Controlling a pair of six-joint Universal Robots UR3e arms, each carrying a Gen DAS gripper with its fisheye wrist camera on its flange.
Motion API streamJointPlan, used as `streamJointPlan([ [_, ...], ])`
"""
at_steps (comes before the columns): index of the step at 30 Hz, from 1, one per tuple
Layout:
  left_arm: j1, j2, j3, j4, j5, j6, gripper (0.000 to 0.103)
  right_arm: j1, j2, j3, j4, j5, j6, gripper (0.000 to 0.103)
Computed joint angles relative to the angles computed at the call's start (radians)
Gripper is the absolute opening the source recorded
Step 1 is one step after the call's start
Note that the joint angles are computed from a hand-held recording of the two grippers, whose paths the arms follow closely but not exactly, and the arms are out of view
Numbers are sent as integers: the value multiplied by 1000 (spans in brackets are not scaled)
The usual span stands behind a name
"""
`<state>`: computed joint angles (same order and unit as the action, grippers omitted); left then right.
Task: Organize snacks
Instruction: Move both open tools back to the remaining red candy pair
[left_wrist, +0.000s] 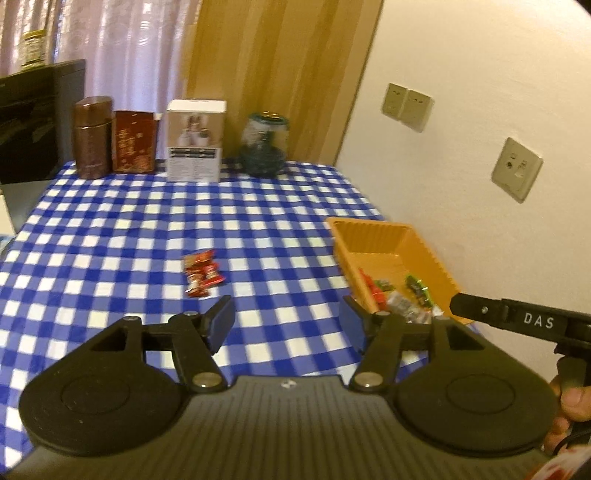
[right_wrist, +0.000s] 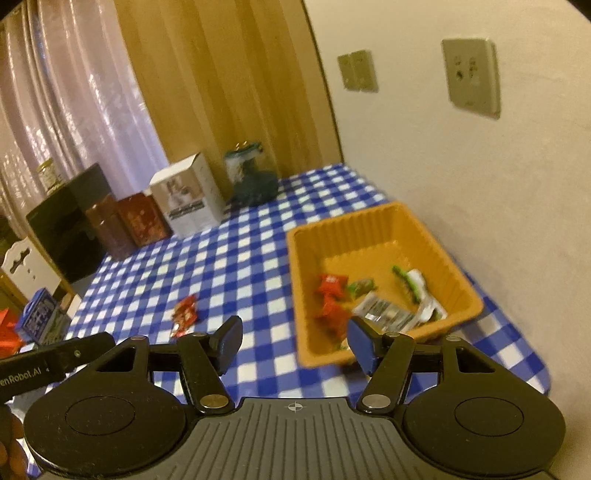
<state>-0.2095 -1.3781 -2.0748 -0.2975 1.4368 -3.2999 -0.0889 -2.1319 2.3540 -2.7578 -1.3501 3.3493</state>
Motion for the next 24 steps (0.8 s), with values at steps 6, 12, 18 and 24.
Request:
streamJointPlan([
  [6,117,124,-114,-28,-35,48,59,147,123,-32,-81,-85,47,63],
  [12,219,206,-179,-58,-68,90,59,261,243,-87,-142,-151,76,63],
  [18,264,208,-189,-59,-77,117,60,322,350,-146,-188,-172,77,63],
  [24,295,160,-186,-42,-93,132,60,347,452,-206,-218,-175,73,63],
])
